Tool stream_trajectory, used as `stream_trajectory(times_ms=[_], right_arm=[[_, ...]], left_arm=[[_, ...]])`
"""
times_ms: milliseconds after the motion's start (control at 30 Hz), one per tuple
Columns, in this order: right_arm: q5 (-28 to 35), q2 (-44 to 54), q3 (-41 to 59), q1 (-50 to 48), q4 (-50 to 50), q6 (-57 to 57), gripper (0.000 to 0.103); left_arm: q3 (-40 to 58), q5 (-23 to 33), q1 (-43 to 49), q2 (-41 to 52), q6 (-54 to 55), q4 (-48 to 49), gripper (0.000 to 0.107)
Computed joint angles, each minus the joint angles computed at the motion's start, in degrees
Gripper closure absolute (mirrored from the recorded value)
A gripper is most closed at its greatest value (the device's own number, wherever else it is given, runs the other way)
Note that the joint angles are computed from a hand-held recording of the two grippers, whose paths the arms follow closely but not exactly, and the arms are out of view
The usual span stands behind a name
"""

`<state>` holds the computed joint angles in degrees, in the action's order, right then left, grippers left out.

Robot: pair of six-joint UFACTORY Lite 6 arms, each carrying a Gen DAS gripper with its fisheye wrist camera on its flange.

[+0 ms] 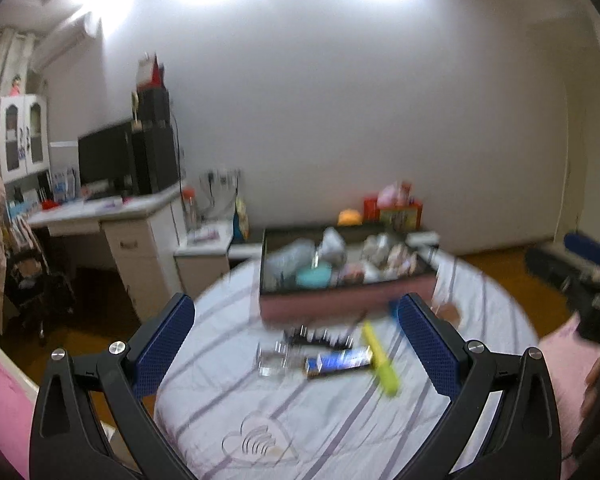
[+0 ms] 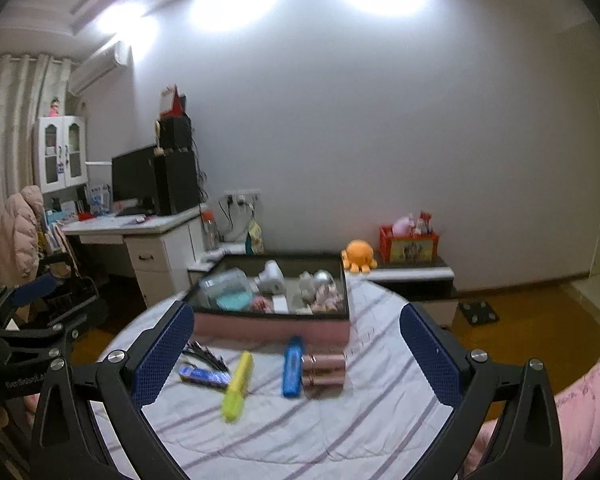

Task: Organize rigid objects
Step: 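Withdraw both tools from the box toward the remaining items, then grasp the blue harmonica case with the left tool while the right tool grasps the copper cylinder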

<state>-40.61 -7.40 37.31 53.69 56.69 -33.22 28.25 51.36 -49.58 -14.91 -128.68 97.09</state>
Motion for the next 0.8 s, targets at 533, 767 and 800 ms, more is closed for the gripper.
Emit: stream_trajectory(times_ms=[533,767,800], right_arm=[[12.8,23.7,10.88,-16.11,-29.64,27.89,0.0],[15.99,29.7,15.58,-20.36,-38.17,34.54,0.0],[16.12,30.24,15.95,-20.87,-39.29,35.52,0.0]], left_arm=[[17.53,-25.3,20.13,35.81,-12.87,22.38,0.004],[28.04,-32.51,21.83,44.27,-5.45,18.57,0.004],[29.34,-33.47,22.05,44.92,-3.1,16.33,0.004]])
